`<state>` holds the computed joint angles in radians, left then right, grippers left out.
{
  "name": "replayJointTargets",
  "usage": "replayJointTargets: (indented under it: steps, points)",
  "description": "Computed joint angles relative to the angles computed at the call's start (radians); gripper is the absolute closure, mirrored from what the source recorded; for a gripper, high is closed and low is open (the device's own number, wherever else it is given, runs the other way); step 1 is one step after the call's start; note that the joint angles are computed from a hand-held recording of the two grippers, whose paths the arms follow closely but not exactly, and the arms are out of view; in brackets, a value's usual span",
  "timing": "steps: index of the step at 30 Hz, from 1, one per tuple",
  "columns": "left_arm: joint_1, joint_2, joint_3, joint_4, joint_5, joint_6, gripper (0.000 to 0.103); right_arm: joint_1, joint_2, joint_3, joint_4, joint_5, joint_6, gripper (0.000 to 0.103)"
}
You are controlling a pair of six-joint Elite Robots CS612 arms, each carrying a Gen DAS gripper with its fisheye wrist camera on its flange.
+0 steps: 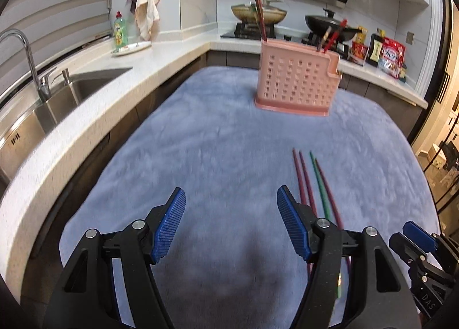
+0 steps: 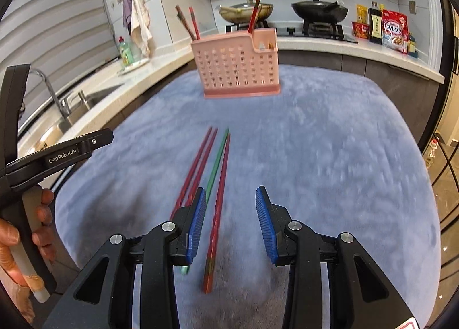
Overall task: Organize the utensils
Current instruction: 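Withdraw both tools from the holder back over the remaining chopsticks, then close the right tool on a red chopstick while the left tool closes on a dark red one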
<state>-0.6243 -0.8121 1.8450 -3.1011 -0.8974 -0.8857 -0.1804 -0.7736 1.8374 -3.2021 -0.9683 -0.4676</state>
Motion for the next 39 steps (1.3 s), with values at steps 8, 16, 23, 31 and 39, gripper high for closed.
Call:
replayJointTargets:
  steps: [8, 16, 23, 31, 39]
  points:
    - [-0.022, 0.005, 0.033, 0.050, -0.042, -0.064, 0.040, 0.006, 0.002, 0.037, 0.030, -0.034, -0.056, 0.068]
    - [-0.034, 0.012, 0.040, 0.060, -0.071, -0.082, 0.036, 0.013, 0.013, 0.045, 0.030, -0.061, -0.078, 0.068]
    - [-0.038, 0.017, 0.036, 0.059, -0.082, -0.072, 0.036, 0.017, 0.020, 0.043, 0.039, -0.080, -0.089, 0.080]
    - [-0.042, 0.022, 0.030, 0.058, -0.093, -0.064, 0.030, 0.013, 0.028, 0.040, 0.021, -0.091, -0.077, 0.095]
    - [-0.051, 0.030, 0.021, 0.031, -0.107, -0.024, 0.024, -0.004, 0.036, 0.030, 0.003, -0.099, -0.015, 0.096]
